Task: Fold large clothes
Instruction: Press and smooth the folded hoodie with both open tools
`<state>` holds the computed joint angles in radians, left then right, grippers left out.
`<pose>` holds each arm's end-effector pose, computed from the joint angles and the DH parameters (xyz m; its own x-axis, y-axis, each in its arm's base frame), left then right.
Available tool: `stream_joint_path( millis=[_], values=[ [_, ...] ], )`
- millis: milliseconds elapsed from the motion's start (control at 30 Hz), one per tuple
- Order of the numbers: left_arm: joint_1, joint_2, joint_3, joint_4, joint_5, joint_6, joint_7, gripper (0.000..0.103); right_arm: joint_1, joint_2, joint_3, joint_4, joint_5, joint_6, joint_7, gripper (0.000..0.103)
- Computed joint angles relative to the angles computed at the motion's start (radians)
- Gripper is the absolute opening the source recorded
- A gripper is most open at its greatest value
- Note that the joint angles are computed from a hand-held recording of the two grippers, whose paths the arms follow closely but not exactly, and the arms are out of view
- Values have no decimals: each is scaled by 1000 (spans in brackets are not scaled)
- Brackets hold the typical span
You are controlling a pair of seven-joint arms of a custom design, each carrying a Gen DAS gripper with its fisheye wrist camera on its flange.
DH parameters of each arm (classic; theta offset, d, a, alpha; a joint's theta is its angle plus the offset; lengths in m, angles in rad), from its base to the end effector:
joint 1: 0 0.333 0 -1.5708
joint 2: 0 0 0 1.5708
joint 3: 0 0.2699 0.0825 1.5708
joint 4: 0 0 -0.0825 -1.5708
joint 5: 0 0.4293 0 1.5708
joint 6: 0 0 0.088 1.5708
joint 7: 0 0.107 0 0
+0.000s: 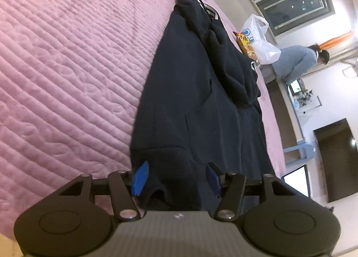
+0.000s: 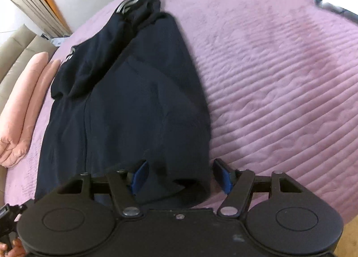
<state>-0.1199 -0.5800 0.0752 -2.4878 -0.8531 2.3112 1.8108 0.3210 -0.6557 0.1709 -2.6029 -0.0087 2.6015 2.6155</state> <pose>0.4776 -0.0359 0.4822 0.0006 -0.7335 0.6797 -0.8974 -0.3003 -0.3233 0.4117 0.2198 0.4807 -0.3708 -0.8058 -0.4618 -0.7257 0.5617 -0.3974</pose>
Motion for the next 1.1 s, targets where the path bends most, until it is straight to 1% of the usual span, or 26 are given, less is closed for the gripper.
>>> stream_joint_path(
  millis=[33, 67, 100, 133, 167, 200, 233, 300, 367, 400, 467, 500, 533, 600, 633, 667, 733, 767, 800, 833, 867, 900, 933, 1033, 1100],
  values=[
    [-5, 6, -6, 2, -6, 11, -5, 54, -10, 8, 13, 9, -14, -2, 8, 75],
    [-7, 11, -18, 5, -1, 26, -14, 43, -19, 15, 23, 19, -27, -9, 19, 61],
    [-6, 15, -28, 8, 13, 34, -26, 37, -21, 21, 25, 27, -32, -18, 25, 38],
    [-5, 14, -38, 8, 27, 46, -41, 14, -22, 20, 24, 29, -36, -24, 29, 31],
    [-10, 15, -32, 8, 23, 47, -45, 10, -19, 12, 18, 20, -35, -16, 31, 25],
    [-15, 10, -22, 4, 9, 48, -48, 10, -13, 4, 10, 11, -28, -12, 30, 22],
    [-17, 2, -14, -1, -1, 48, -51, 10, -6, -7, 0, -1, -15, -5, 31, 22],
    [-13, -28, -2, -18, -13, 51, -59, 19, 13, -24, -27, -25, 24, 4, 25, 22],
    [-11, -52, 24, -30, -34, 41, -63, 41, 25, -31, -40, -37, 48, 14, 5, 22],
    [-8, -59, 35, -32, -44, 37, -61, 48, 24, -33, -38, -39, 51, 14, 0, 22],
    [15, -68, 29, -32, -27, 41, -98, 73, 19, -31, -31, -33, 53, 6, -1, 23],
    [27, -65, 20, -25, -4, 34, -130, 75, 16, -28, -27, -28, 54, 1, 0, 24],
    [35, -56, 16, -14, 17, 26, -152, 75, 17, -26, -27, -24, 56, -1, -2, 27],
    [40, -42, 2, 0, 57, 33, -156, 75, 18, -20, -27, -14, 59, -7, -7, 32],
    [35, -29, -1, 11, 71, 31, -147, 75, 19, -19, -26, -9, 60, -13, -10, 41],
    [25, -7, 3, 29, 79, 14, -135, 75, 18, -16, -22, -2, 58, -18, -9, 46],
    [12, 43, 5, 64, 90, -31, -106, 74, 3, -22, 2, 8, 32, -27, 3, 69],
    [15, 59, -8, 68, 103, -25, -97, 72, -10, -27, 20, 16, 6, -38, 13, 73],
    [16, 60, -25, 62, 108, 4, -92, 68, -22, -30, 38, 26, -23, -57, 19, 74],
    [17, 64, -38, 62, 117, 28, -91, 55, -27, -32, 45, 34, -46, -71, 16, 74],
    [28, 73, -56, 69, 151, 35, -119, 38, -27, -30, 47, 42, -61, -81, 12, 74],
    [34, 81, -64, 75, 174, 36, -143, 31, -24, -26, 45, 48, -70, -85, 5, 75],
    [36, 84, -62, 75, 178, 38, -157, 20, -20, -21, 39, 50, -73, -83, 2, 76],
    [18, 70, -14, 47, 88, 40, -144, 13, -14, -1, 22, 49, -54, -69, 16, 76],
    [17, 54, 8, 20, 39, 37, -127, 12, -8, 9, 7, 34, -28, -46, 31, 75]
  ],
)
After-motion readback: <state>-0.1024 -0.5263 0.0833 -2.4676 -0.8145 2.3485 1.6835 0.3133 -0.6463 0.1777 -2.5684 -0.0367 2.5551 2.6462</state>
